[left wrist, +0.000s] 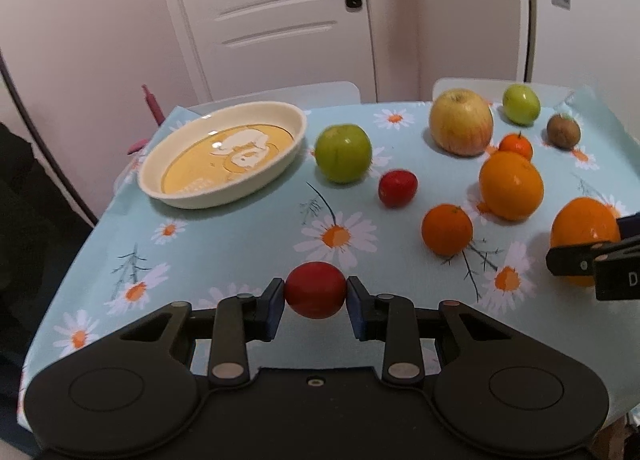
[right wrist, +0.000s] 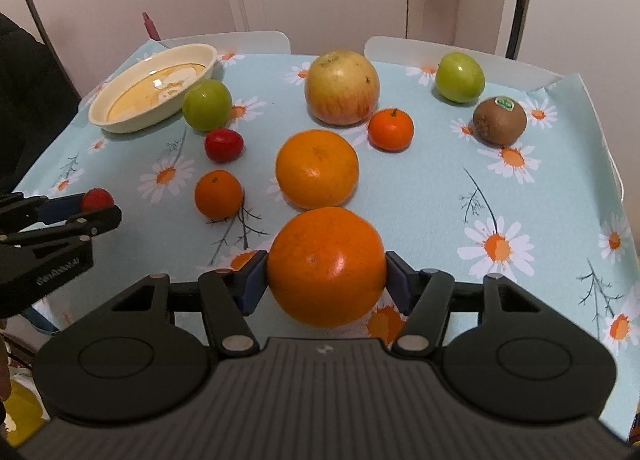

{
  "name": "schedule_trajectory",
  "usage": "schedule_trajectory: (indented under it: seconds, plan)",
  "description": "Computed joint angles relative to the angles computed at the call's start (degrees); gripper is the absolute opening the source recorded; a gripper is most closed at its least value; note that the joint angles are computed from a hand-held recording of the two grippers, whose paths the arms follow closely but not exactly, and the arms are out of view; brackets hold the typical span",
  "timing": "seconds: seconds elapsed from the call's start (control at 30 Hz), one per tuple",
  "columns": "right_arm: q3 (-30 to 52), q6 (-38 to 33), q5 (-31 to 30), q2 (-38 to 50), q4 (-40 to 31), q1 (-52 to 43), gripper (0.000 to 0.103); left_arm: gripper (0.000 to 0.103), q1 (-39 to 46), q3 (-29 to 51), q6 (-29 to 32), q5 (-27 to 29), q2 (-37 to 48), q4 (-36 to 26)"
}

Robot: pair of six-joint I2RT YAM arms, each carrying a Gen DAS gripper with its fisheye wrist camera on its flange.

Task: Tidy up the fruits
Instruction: 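Carry the tomato and orange over the cream bowl with both tools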

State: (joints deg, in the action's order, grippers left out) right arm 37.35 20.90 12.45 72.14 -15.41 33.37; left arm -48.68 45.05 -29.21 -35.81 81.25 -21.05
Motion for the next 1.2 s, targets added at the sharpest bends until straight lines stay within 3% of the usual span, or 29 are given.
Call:
schedule_trajectory:
  seconds: [0.33,0.5,0.73,0.93,1.2]
  plan:
    - [9.3,-3.0,-2.1,-2.7,-9.0,1.3,0.076,0.037,-2.9,7.7,-7.1,-5.3,-7.2,-17.0]
    - [16.2,-4.4,-2.0,-0.1,-10.8,2.8,0.076,0.037,-1.1,11.2,-5.1,-7.1,-10.3,-20.9]
    - [28.7,-3.9,-1.1,9.6,-11.0,4.8,0.076,0.037,8.0,13.5,6.8,-4.1,-12.5,-15.9]
    - [40.1,-2.1,-0.6,20.2,-11.6,5.6,0.076,0.037,19.6,14.6,17.7,5.0,-10.4,-8.2]
    - [59.0,0.6,1.0,37.0,-15.1,5.5,0.076,0.037,32.5,18.8,28.2,17.9,-1.5,-1.0]
